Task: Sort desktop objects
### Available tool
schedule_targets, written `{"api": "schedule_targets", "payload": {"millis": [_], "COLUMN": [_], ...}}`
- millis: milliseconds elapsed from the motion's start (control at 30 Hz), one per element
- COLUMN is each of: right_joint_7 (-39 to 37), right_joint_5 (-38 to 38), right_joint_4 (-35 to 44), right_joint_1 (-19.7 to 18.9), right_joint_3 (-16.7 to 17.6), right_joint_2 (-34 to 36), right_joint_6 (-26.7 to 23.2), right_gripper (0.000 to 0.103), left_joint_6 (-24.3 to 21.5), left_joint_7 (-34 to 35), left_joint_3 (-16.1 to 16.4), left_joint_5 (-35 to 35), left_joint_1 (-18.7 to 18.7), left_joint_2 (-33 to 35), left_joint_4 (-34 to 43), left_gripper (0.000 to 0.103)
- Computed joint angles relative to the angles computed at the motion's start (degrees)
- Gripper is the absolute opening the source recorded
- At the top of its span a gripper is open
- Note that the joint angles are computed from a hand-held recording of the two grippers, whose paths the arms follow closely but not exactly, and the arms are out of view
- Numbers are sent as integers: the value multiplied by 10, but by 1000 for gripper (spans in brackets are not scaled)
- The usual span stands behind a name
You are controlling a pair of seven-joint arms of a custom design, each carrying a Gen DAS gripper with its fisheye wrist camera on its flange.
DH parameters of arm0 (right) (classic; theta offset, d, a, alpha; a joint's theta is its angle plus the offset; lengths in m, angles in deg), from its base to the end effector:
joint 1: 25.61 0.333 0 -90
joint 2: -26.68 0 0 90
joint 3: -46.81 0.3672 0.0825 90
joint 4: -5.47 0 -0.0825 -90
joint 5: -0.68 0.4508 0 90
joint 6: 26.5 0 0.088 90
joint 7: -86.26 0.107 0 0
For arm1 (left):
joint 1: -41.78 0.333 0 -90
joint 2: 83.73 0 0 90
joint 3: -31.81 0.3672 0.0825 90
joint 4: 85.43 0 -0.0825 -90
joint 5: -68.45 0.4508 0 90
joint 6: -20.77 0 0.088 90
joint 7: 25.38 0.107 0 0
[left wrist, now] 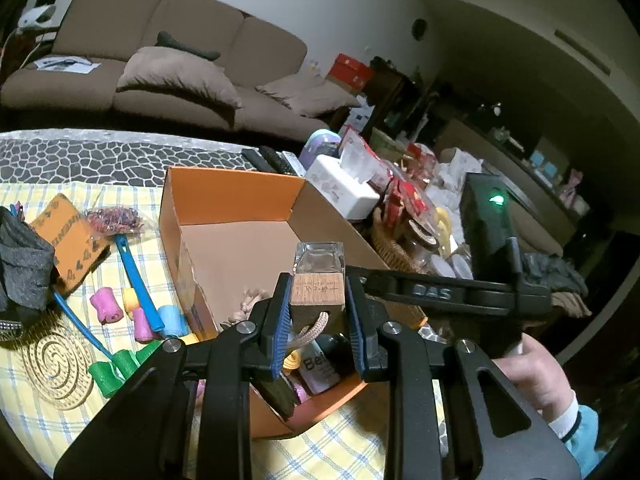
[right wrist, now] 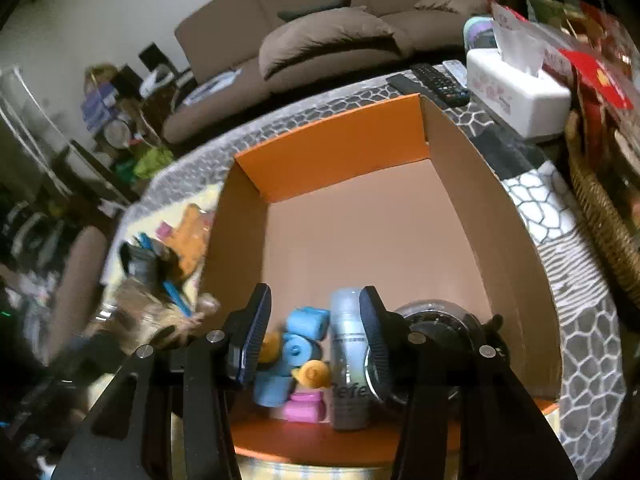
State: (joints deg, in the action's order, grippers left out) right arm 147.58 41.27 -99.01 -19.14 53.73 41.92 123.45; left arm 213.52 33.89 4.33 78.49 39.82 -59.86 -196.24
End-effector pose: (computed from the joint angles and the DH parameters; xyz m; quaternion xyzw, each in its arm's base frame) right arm 0.7205 0.1490 0.4617 -0.7215 0.5944 -0.0347 0.3535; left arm 0.6523 -0.3398 0.4273 -0.6002 0.6158 -0.5030 0.0869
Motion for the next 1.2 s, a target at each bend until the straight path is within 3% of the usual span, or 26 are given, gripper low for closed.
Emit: {"api": "schedule_targets", "payload": {"millis": [133, 400, 567, 733, 767, 833, 867, 900, 1100, 1200], "right_joint_7": [-85, -299, -340, -320, -309, -292, -285, -284, -261, -245], "right_joint_5": [19, 24, 36, 22, 16, 17, 20, 23, 32, 36], "right_joint_4": [1, -53, -53, -55, -53, -43, -36, -36, -23, -13], "right_joint_1": [-13, 19, 39, 61, 64, 63, 60, 56, 45, 37], "right_joint_3": [10, 11, 6, 6, 7, 11, 13, 15, 19, 18], "right_joint_2": [-9, -54, -49, -37, -31, -17, -12, -10, -1, 2], "right_joint_6": [-56, -86, -102, -42, -29, -22, -27, -29, -21, -26], "right_gripper": [49, 50, 54, 55, 53, 39, 26, 21, 9, 8], "left_joint_6": [12, 20, 20, 24, 25, 26, 28, 29, 41, 67], "left_joint_7": [-16, -46, -51, -62, -63, -65, -68, -69, -81, -94], "left_joint_3": [-10, -3, 11, 6, 8, 12, 11, 12, 22, 35], "left_joint_5": [2, 19, 16, 22, 23, 23, 24, 25, 24, 16], "left_joint_1": [14, 18, 4, 10, 10, 6, 8, 7, 1, -10], "left_joint_2": [2, -1, -3, -1, -2, -3, -3, -3, -4, -6], "left_joint_4": [-6, -8, -8, -9, -9, -10, -11, -12, -15, -23], "left_gripper": [24, 24, 24, 24, 24, 24, 24, 24, 24, 24]}}
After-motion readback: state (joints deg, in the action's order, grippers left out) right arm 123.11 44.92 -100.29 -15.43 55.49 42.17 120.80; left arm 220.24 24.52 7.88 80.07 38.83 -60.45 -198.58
